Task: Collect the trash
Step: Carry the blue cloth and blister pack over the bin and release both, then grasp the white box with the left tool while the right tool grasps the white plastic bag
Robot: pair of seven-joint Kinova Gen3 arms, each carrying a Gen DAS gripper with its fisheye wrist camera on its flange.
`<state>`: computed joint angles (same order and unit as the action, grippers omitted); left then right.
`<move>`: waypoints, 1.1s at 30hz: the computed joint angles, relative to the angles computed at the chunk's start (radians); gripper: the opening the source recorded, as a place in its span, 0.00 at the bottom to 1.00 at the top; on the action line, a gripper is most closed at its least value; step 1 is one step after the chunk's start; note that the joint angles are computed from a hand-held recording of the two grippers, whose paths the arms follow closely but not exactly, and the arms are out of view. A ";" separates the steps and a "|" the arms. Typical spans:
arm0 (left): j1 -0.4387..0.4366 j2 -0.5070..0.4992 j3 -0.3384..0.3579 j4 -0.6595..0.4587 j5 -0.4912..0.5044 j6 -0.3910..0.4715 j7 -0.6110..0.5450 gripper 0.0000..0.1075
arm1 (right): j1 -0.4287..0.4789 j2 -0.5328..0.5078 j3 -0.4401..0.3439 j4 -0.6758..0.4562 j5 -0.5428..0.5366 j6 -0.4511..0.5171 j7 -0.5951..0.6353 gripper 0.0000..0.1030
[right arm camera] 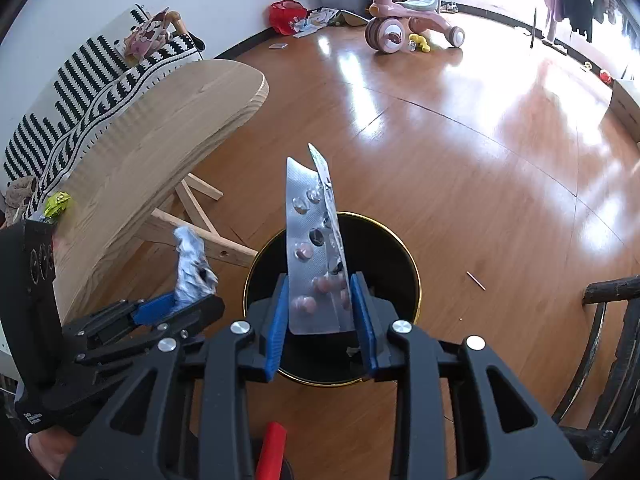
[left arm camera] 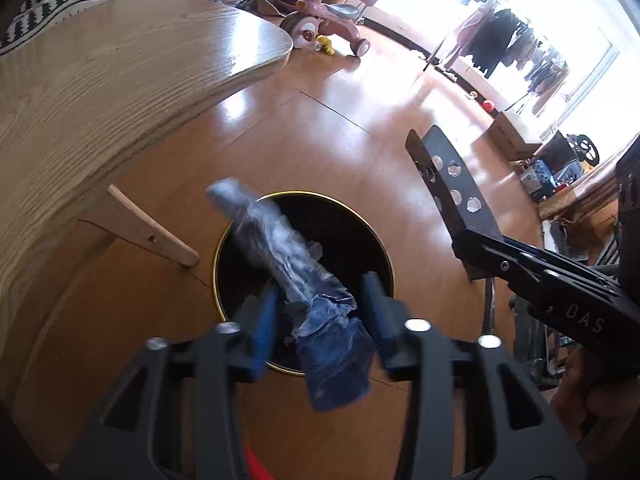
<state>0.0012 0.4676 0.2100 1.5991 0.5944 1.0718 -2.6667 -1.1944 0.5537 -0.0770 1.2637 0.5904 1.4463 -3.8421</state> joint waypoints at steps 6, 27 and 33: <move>0.003 -0.004 -0.001 -0.003 0.000 0.004 0.004 0.57 | 0.008 0.003 0.000 -0.006 -0.006 -0.009 0.010 0.31; -0.052 -0.020 -0.020 -0.014 0.069 0.036 0.043 0.73 | 0.003 0.023 0.016 -0.086 0.013 0.053 0.055 0.60; -0.142 0.002 -0.056 -0.149 0.089 0.159 0.149 0.73 | 0.009 0.067 0.041 -0.206 0.044 0.078 0.157 0.62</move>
